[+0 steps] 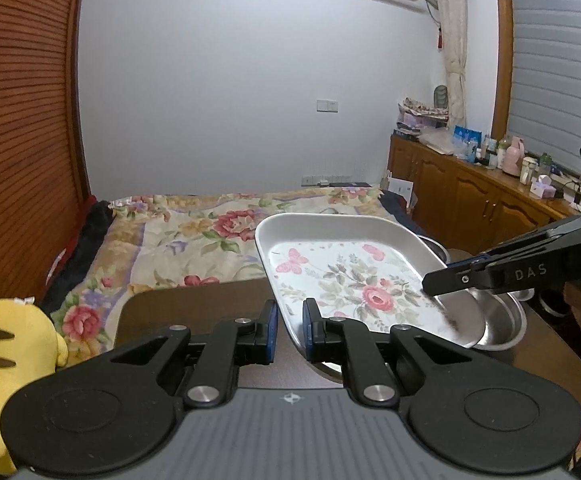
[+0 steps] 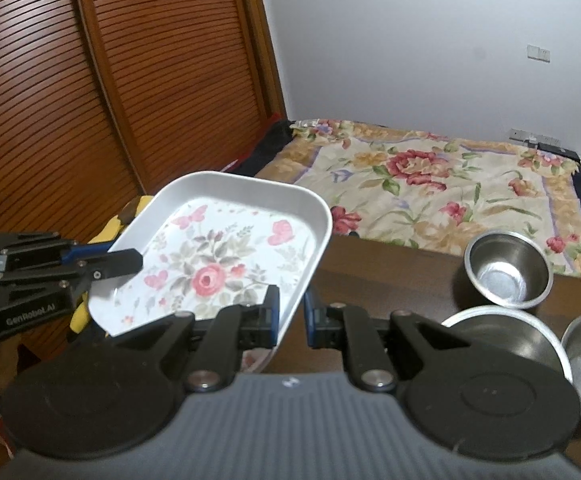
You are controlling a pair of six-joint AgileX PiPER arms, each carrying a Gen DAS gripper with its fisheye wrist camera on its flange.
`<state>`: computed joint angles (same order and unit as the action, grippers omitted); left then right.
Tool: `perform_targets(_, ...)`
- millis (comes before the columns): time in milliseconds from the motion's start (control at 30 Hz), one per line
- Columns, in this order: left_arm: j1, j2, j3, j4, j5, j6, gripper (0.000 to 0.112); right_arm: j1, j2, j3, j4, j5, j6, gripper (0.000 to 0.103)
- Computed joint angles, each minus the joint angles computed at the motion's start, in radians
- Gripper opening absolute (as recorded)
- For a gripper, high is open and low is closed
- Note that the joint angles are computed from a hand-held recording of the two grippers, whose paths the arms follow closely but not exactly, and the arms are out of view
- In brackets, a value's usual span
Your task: Organize plates and bowls
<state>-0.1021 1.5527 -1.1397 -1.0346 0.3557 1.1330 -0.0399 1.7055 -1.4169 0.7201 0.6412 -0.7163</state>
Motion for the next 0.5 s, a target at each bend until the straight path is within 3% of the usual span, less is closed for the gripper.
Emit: perform_targets(500,0.008,-0.097,0.241,-0.207,-0.069,0.196,0.015,0.004,-0.069,0.211,0.147,-0.005,-0.178,0.013)
